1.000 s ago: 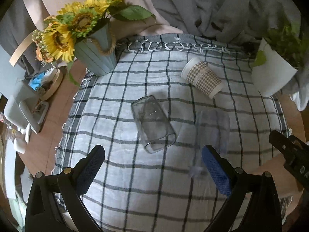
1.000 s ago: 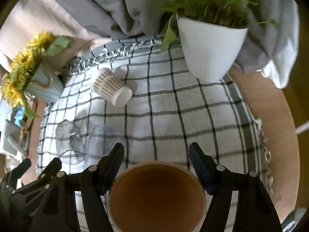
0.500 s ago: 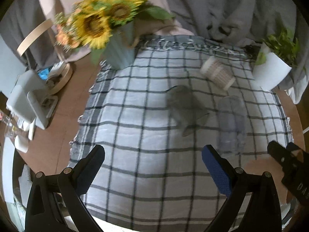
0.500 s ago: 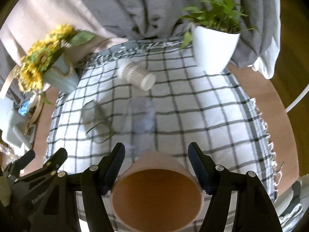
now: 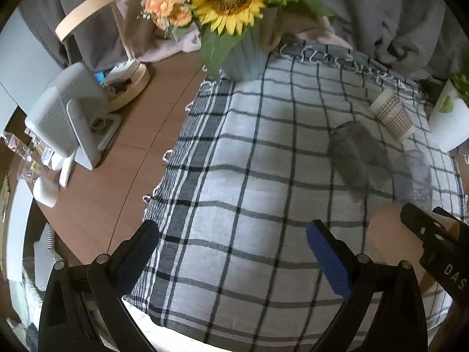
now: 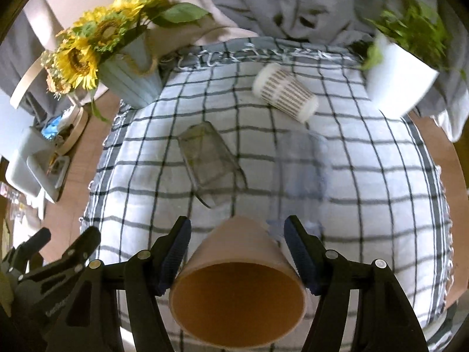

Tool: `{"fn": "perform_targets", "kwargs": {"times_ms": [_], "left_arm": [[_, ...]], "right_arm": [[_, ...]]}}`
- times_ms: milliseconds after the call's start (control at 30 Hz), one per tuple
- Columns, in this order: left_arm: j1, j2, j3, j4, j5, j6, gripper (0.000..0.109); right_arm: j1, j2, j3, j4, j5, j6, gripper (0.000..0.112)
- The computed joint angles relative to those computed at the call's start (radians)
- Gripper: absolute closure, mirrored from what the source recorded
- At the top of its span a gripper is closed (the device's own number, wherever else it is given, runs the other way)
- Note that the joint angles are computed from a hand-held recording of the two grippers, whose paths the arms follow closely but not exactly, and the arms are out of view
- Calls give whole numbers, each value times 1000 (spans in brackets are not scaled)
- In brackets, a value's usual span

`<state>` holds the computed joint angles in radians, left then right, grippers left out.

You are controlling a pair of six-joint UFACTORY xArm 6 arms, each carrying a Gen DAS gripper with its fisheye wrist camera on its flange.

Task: Flip cup upside down
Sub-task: 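Lift the pink cup with the right gripper and rotate it upright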

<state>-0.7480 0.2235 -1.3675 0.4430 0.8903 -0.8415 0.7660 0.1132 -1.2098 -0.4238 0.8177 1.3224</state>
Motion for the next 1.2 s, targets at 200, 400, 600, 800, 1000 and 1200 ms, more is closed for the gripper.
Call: {"fn": "perform_targets", "kwargs": {"times_ms": [200, 400, 600, 800, 1000, 1200], "left_arm": [[-4, -8, 29, -4, 0, 13, 6], [-7, -30, 52, -11, -18, 22, 6], [-8, -55, 83, -11, -27, 28, 6], [-10, -78, 113, 5, -26, 20, 6], [-7, -96, 138, 1, -31, 30, 6], [-9, -110, 149, -3, -36, 52, 6]], "right_arm": [[17, 19, 35, 86, -44, -9, 47], [47, -5, 59, 74, -24, 38, 48], [69, -5, 67, 88, -14, 65, 50], [81, 18, 72, 162, -33, 43, 55], [90, 24, 65, 142, -25, 63, 55], [87, 8, 80, 143, -43, 77, 55]]}}
